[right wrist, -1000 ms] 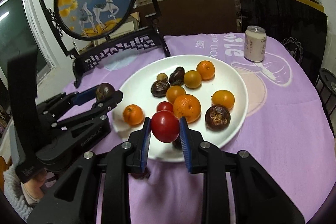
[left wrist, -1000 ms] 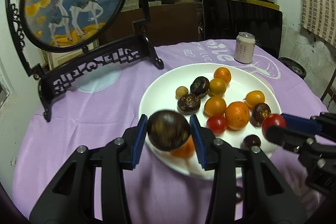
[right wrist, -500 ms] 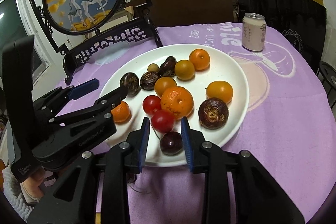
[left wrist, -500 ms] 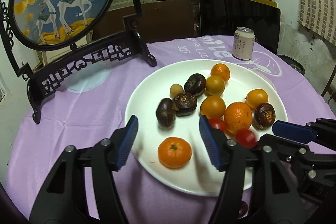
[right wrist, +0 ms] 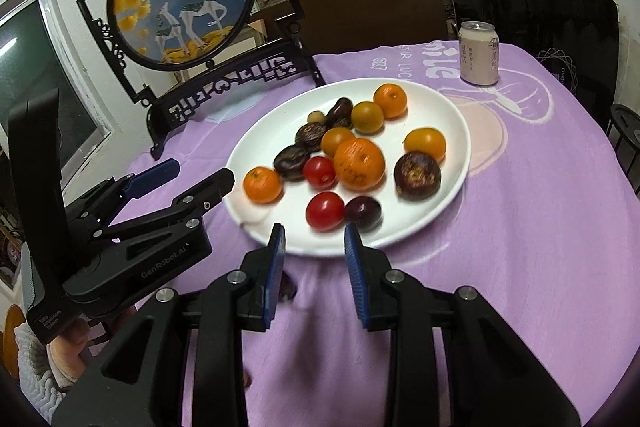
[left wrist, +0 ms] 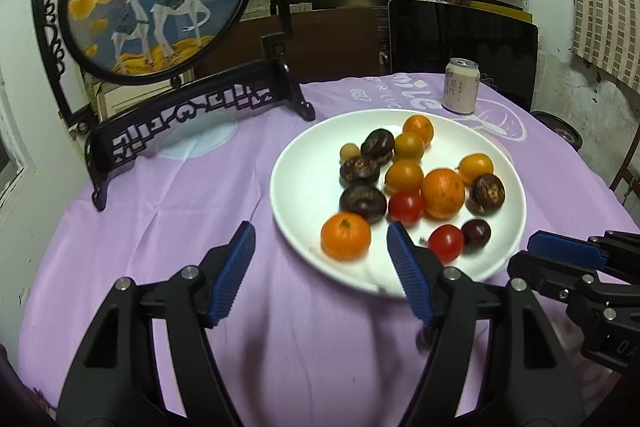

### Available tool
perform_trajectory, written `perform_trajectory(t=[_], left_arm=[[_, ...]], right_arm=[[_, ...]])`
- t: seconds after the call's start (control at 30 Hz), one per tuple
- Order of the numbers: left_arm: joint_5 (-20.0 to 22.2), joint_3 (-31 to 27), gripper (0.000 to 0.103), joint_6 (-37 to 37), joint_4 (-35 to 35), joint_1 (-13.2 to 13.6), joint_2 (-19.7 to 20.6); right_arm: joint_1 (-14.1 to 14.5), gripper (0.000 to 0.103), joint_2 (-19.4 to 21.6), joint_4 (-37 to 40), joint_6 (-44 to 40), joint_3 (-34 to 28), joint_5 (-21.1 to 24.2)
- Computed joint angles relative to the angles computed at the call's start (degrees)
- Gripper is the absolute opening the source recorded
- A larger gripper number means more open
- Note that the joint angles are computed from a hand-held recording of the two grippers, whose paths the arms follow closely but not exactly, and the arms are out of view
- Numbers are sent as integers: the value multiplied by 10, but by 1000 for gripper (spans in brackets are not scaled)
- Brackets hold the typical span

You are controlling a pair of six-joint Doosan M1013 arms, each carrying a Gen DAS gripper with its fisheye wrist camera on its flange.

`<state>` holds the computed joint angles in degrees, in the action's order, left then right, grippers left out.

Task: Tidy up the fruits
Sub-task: 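Grasp a small yellow plum with the right tool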

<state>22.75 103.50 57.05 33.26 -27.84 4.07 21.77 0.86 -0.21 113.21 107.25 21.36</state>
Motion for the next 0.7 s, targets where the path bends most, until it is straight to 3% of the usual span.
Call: perform_trajectory(t=[0.37, 0.4, 0.43, 0.47, 0.7], left_arm=[[-6, 50, 76, -63, 58, -5, -45], [-4, 53, 77, -71, 66, -6, -48], [-3, 56, 79, -77, 72, -6, -51], [-2, 60, 80, -83, 76, -5, -54], [1, 69, 83, -53, 20, 17, -68]], right_arm=[[38, 32, -24, -37, 41, 38, -7], [42, 36, -25, -39, 41, 40, -5], [48, 52, -26, -47, 48, 42, -3], [52, 60, -28, -61, 61, 44, -3], [77, 60, -34, -62, 34, 54, -7]])
